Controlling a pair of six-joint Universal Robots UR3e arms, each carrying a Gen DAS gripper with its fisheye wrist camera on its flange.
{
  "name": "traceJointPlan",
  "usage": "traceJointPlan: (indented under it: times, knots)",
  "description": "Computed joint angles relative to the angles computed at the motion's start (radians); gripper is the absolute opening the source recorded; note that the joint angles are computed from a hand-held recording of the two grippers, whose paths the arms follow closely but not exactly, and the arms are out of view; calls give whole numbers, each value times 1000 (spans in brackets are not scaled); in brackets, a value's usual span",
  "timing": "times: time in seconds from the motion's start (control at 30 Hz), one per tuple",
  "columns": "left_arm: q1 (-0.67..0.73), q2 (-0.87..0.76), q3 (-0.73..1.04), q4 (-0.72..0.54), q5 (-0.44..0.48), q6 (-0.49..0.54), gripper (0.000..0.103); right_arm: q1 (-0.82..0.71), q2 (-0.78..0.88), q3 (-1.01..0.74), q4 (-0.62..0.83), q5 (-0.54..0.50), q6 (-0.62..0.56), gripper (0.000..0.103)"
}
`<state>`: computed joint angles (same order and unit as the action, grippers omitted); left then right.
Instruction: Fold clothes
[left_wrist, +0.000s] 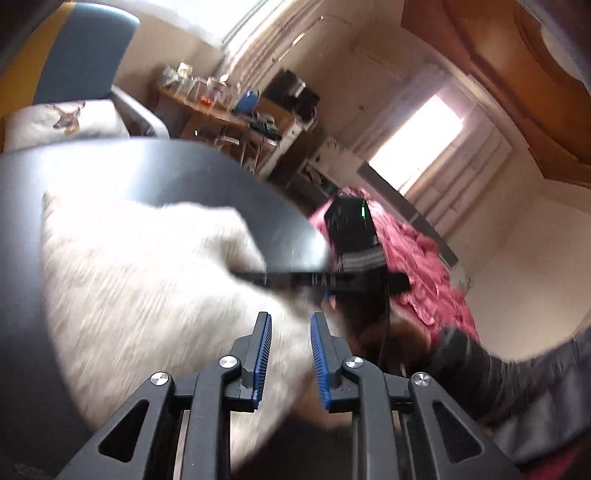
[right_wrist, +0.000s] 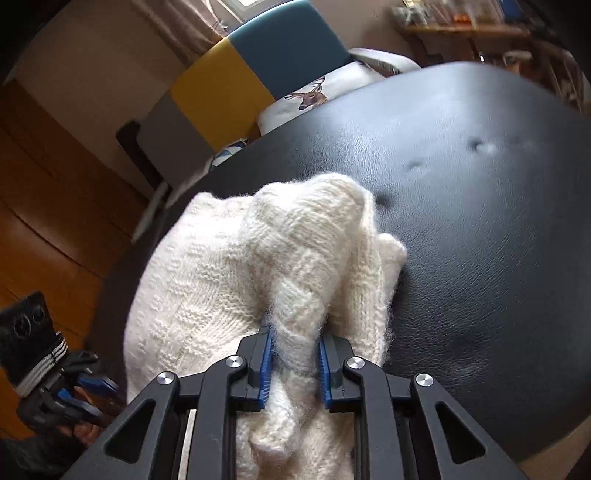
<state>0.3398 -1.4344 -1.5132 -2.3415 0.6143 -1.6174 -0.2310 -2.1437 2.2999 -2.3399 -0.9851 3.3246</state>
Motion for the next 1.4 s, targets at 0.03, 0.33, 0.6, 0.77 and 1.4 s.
traceJointPlan:
  times: [0.03,0.33,0.6,0.77,1.4]
  knots:
    - [-61,5,-33,128,-8,-94,21,-10,-4,3,8,18,-6,21]
    - [-467,97,-446,1025,218,-565,17,-106,-59,49,87,168,-87,24]
    - [-348,135,-386,822,123,-510,22,-163,-113,95,122,232,-136,26]
    - [-51,344,-344,407,29,-267,23,-108,-55,44,56,178,-74,42]
    - [-13,378,-605,755,118,-351,23,446,1178,-1543,559,-108,-239,63]
